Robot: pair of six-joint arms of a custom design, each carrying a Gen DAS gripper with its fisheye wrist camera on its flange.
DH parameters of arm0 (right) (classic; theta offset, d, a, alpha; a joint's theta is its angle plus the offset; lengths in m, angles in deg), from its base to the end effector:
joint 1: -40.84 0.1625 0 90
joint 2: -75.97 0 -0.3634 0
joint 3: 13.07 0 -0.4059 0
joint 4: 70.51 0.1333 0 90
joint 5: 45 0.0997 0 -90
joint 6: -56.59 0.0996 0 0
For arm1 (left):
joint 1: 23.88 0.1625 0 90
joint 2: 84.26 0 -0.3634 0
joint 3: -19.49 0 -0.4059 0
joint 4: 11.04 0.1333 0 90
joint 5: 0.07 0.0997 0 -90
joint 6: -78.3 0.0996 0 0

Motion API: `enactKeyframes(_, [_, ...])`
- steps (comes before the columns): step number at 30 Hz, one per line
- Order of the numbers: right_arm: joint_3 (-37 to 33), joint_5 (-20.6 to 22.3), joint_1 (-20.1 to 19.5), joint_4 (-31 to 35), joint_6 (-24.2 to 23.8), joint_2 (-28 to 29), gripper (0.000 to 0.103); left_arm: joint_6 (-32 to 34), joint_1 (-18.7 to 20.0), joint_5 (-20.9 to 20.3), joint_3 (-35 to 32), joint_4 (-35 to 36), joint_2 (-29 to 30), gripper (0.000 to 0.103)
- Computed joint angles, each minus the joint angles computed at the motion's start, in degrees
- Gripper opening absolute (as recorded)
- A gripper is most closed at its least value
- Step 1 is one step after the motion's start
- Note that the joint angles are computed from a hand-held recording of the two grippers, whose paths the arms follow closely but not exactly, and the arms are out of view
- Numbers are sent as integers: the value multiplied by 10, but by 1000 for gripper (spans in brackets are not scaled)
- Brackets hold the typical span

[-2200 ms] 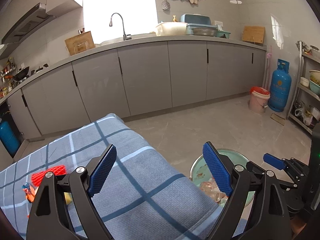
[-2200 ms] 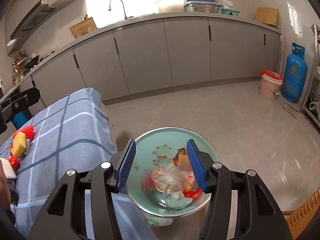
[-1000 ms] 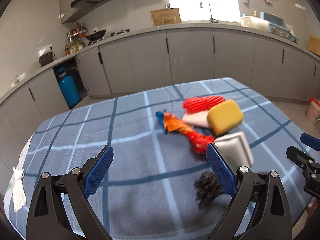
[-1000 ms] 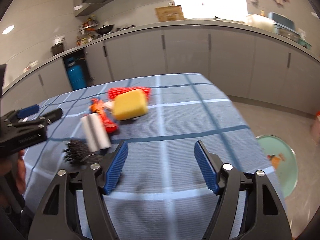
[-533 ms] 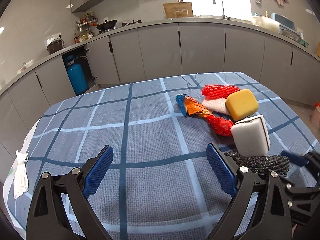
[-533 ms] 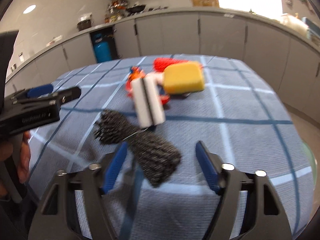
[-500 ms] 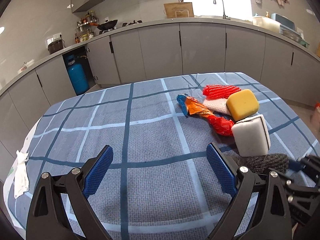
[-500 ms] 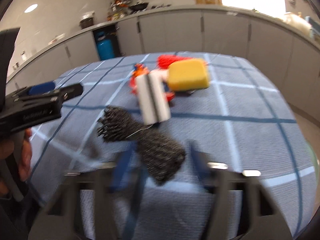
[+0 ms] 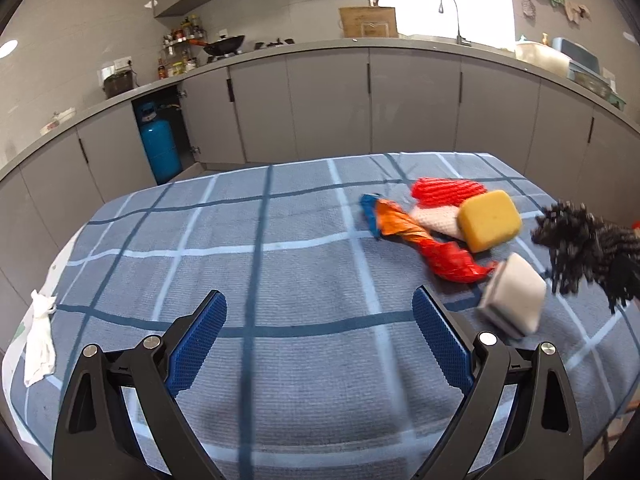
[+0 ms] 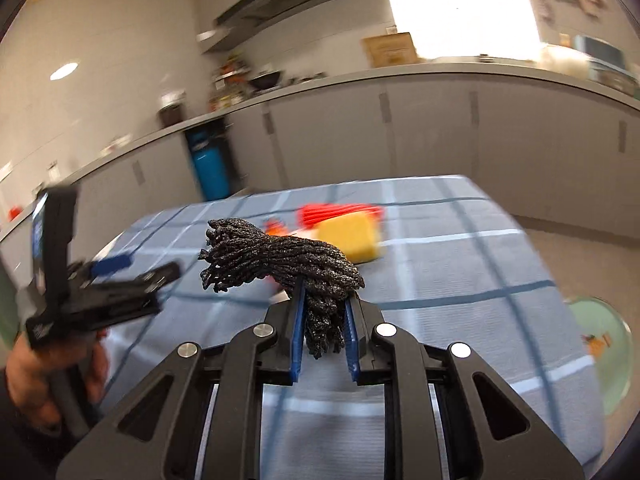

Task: Collect trash
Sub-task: 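Grasp the white foam block with the left tool while the right tool holds the scrubber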

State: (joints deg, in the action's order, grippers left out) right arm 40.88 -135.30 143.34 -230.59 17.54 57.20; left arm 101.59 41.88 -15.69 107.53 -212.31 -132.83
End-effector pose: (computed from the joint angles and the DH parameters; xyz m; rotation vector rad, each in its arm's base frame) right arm 0.3059 -0.7665 0.0209 1.2451 -2.5838 0.8758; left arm -0.0416 -0.6507 0.2633 -0.1566 1.7848 -1.1466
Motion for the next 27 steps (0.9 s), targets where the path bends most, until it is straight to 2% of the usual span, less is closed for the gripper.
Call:
enactKeyframes(7, [-35, -58, -15, -22, 36, 13, 19, 29, -9, -66, -44, 32, 46, 93])
enactKeyframes(9, [-40, -68, -20, -24, 43, 15, 19, 18, -7, -90, -55, 64, 56, 93])
enactKeyframes(14, [-42, -83, -30, -19, 52, 15, 19, -26, 0, -122, -75, 137, 74, 93])
enactKeyframes(24, [-47, -80, -37, -14, 56, 20, 19, -74, 12, -144, -101, 235, 87, 92])
enactKeyframes(26, [-47, -80, -37, -16, 58, 20, 19, -77, 13, -147, -102, 241, 88, 91])
enactKeyframes(27, [-48, -80, -37, -16, 58, 21, 19, -77, 13, -148, -103, 243, 89, 87])
